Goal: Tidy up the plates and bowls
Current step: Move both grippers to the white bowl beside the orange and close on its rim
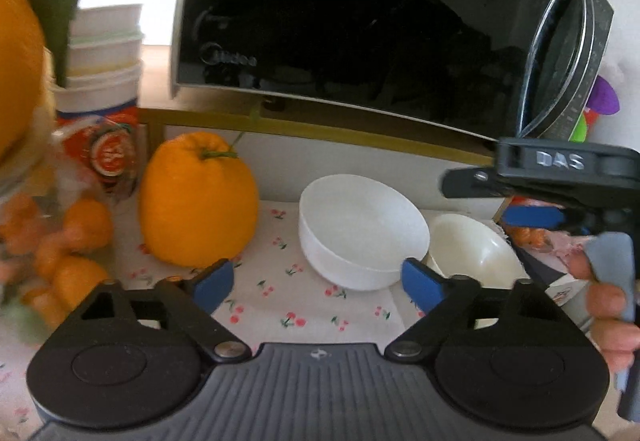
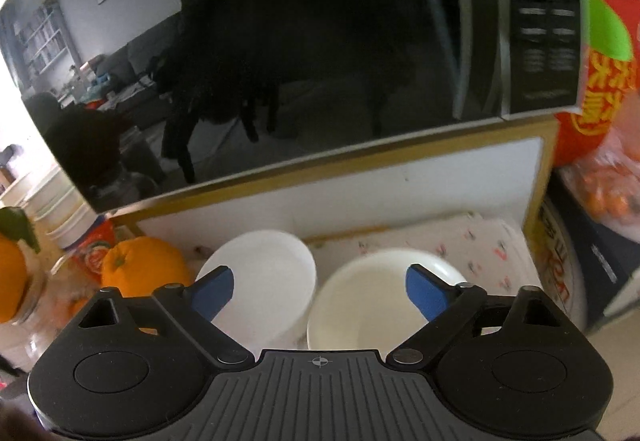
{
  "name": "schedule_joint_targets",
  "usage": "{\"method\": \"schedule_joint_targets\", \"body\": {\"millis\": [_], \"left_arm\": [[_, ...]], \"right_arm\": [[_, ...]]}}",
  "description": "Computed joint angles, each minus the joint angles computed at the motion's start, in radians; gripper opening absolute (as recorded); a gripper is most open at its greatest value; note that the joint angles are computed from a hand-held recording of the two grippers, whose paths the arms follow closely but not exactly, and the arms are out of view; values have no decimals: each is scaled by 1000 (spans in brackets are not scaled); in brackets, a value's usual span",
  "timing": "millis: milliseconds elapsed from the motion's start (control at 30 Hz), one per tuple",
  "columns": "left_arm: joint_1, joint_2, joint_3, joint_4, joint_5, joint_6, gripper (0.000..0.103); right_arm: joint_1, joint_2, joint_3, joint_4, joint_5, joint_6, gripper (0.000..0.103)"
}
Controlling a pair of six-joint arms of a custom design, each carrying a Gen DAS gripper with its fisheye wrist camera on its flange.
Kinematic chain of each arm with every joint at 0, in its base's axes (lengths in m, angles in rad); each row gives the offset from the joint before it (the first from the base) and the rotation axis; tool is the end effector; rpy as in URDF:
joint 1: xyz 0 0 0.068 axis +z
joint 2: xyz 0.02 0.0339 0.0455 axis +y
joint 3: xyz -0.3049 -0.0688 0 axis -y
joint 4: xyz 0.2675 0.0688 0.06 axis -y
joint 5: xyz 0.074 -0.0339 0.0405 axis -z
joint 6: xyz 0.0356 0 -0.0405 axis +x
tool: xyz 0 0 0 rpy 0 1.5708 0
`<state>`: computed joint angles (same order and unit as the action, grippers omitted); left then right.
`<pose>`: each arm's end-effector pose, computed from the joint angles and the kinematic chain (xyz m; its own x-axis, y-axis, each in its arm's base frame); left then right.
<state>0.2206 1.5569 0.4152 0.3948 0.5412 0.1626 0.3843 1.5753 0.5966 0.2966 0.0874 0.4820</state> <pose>0.2561 0.0386 0.1291 -0.6248 0.0021 -0.7808 0.2862 0.9310 -0.2266 0.2843 0.1116 0.1609 -0.6619 0.2305 -0.7133 -0.0044 0.9504 0.3111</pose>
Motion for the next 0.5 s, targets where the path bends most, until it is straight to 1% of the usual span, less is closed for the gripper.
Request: {"method": "schedule_joint_targets", "body": {"millis": [33,67,100,133,167,200,267,300,367,400,467,500], "left_arm": [[3,24,7,16,18,-14,78],[8,51,15,35,40,-37,76],[11,71,22,46,60,-60,72],[14,91,31,56,77,-85,68],[16,105,36,63,90,-103,67],[16,117,40,74,100,-122,66],[14,130,44,82,110,-144,62],[11,143,56,80,109,-151,58],[1,159,63,86,95,-171,53],[-1,165,65,88,91,-181,51],[1,177,67,84,93,-188,46],[1,181,67,82,90,-189,42]], "right_arm": [[2,25,17,7,-2,-8,86],[4,56,39,9,-2,-10,80],[2,80,59,5,-6,-11,77],[-2,108,82,1,-13,-14,69],[0,132,102,-5,-15,-14,63],[3,149,117,-12,-12,-15,60],[8,183,147,-24,-8,-20,48],[9,194,158,-32,-7,-21,44],[17,224,189,-56,4,-14,32],[20,232,199,-70,10,-13,30],[27,245,214,-89,22,-10,21],[33,247,225,-104,27,-6,18]]}}
